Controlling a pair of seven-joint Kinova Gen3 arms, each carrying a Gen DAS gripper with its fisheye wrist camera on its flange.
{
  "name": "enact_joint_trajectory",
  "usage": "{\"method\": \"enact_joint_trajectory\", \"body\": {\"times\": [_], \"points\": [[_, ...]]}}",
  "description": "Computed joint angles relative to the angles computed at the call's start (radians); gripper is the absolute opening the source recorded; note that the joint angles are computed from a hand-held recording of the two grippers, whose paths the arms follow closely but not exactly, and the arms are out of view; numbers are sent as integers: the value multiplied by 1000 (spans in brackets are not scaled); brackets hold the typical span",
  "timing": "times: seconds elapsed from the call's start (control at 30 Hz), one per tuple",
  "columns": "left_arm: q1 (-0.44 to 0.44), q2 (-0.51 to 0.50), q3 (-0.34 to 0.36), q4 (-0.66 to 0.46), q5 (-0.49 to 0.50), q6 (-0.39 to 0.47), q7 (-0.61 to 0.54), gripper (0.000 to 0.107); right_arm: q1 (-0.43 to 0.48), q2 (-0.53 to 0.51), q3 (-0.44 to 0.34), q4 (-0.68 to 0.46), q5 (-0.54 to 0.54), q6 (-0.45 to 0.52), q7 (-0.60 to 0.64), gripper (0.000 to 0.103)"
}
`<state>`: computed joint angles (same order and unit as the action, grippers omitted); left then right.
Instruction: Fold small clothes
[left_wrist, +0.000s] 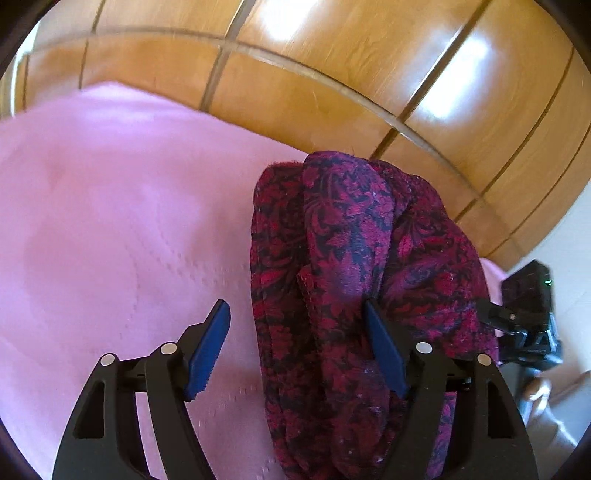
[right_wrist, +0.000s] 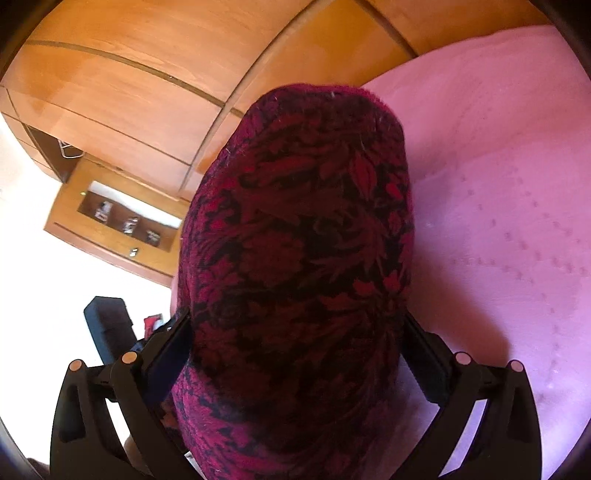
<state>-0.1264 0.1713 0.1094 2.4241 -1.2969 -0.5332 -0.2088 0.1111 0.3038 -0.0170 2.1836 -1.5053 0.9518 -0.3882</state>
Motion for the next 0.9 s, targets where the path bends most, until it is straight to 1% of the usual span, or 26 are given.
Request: {"method": "enact_joint_trajectory", "body": {"times": [0.03, 0.13, 0.23, 0.27, 0.3, 0.33, 0.37, 0.4, 0.47, 0.5, 0.6, 0.63, 0.67, 0.7, 0.77, 0.8, 0.87, 0.9], "points": [[-42, 24, 11, -7, -35, -41, 19, 72, -1, 15, -3, -15, 4, 12, -5, 101], [-181, 124, 72, -21, -90, -163, 42, 69, -8, 52, -17, -59, 12, 29, -20, 101], [-320, 247, 138, -26, -127, -285, 18, 67, -19, 83, -37, -99, 13, 29, -33, 101], [-366, 291, 162, -27, -144, -325, 5, 63, -23, 78, -40, -100, 14, 20, -34, 100], [-394, 323, 167, -24, -158, -366, -15, 60, -26, 67, -43, -96, 13, 10, -34, 95], [-403, 342, 163, -20, -165, -399, -30, 59, -26, 48, -44, -83, 5, 3, -30, 90], [-394, 347, 146, -17, -167, -421, -39, 59, -25, 26, -44, -69, -4, -1, -23, 84], [-368, 342, 110, -11, -172, -455, -46, 57, -24, 6, -41, -53, -10, 1, -13, 80], [-301, 328, 17, -7, -190, -532, -43, 57, -22, -46, -32, -14, -35, 9, 23, 77], [-268, 312, -13, -6, -195, -558, -40, 57, -17, -79, -23, 11, -48, 21, 42, 76], [-157, 242, -51, -15, -200, -570, -13, 57, 6, -160, 23, 69, -69, 57, 79, 76], [-111, 228, -57, -31, -196, -568, 9, 57, 32, -203, 51, 95, -63, 80, 87, 76], [-65, 216, -47, -56, -188, -559, 32, 57, 41, -227, 73, 109, -57, 88, 91, 76], [-37, 209, -25, -78, -180, -540, 49, 57, 67, -269, 114, 131, -39, 103, 84, 76], [56, 194, 42, -162, -170, -464, 114, 57, 129, -319, 164, 155, -5, 133, 86, 76], [102, 193, 59, -208, -181, -423, 150, 57, 162, -343, 197, 166, 20, 149, 86, 76], [195, 216, 125, -301, -169, -342, 183, 56, 249, -377, 281, 175, 88, 191, 79, 76], [236, 233, 139, -347, -178, -301, 208, 56, 278, -378, 305, 175, 110, 206, 80, 75]]}}
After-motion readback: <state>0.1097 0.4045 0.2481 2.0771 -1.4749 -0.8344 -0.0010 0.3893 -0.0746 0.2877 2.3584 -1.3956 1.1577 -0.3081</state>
